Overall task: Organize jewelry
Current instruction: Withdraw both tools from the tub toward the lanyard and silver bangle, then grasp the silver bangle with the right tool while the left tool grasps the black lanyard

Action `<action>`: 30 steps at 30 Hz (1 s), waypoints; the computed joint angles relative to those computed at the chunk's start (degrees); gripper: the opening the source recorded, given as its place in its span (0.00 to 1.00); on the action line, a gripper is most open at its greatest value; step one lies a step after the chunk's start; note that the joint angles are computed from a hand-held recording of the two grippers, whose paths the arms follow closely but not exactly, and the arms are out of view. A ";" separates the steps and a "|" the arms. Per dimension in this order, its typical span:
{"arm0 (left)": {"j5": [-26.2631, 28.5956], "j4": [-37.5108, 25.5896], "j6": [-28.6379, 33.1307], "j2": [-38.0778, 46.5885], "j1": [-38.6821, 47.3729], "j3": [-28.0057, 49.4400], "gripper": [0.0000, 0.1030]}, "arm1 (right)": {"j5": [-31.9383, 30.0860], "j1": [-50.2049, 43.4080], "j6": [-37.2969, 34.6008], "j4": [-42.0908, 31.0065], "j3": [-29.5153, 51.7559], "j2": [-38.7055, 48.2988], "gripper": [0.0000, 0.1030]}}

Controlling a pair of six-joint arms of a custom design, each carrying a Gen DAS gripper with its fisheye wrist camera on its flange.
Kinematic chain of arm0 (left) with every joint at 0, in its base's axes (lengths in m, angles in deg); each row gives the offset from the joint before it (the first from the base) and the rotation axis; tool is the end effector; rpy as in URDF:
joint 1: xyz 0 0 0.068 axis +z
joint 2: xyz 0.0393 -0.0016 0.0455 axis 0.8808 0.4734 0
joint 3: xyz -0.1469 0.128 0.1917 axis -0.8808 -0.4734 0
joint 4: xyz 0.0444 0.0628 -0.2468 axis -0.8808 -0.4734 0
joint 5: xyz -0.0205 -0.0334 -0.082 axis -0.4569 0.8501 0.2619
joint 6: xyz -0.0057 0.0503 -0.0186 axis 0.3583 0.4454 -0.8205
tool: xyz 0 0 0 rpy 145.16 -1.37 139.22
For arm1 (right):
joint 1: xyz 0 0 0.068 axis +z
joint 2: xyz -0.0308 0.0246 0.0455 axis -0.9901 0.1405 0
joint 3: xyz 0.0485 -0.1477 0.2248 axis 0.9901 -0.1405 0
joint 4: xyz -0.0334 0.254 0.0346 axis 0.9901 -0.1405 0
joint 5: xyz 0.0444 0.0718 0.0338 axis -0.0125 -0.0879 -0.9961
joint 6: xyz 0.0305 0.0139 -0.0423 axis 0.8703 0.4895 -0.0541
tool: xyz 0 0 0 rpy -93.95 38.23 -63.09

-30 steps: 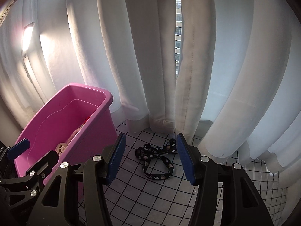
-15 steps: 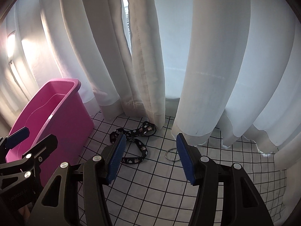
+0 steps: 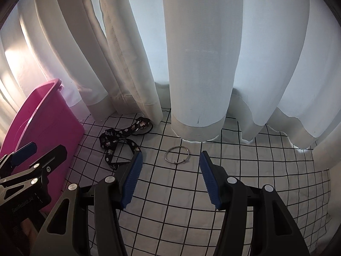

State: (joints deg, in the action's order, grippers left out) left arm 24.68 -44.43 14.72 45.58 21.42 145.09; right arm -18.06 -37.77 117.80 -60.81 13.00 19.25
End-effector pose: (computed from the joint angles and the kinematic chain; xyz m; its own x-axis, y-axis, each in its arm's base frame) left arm 0.2686 -0.2221 0.3010 -0.6784 0.3463 -0.6480 0.4696 0.8827 -0.0199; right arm 0.1885 0.1551 0.2808 -0.6558 0.4450 -0.6099 0.4892 0.8657 0.1056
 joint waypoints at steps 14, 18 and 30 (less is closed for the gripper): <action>2.66 8.24 0.16 12.99 2.19 -1.27 0.87 | -10.01 -9.69 -6.07 19.36 -15.80 1.48 0.58; 3.50 9.35 0.54 17.64 2.98 0.77 0.87 | -13.10 -13.62 -9.72 25.93 -17.92 4.19 0.58; 4.68 10.28 0.73 25.38 4.64 5.85 0.87 | -16.85 -19.43 -16.30 33.30 -16.38 13.07 0.60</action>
State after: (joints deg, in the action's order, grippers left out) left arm 29.36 -34.15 15.46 70.96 26.06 150.94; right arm -34.91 -57.21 101.49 -27.51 -3.38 32.33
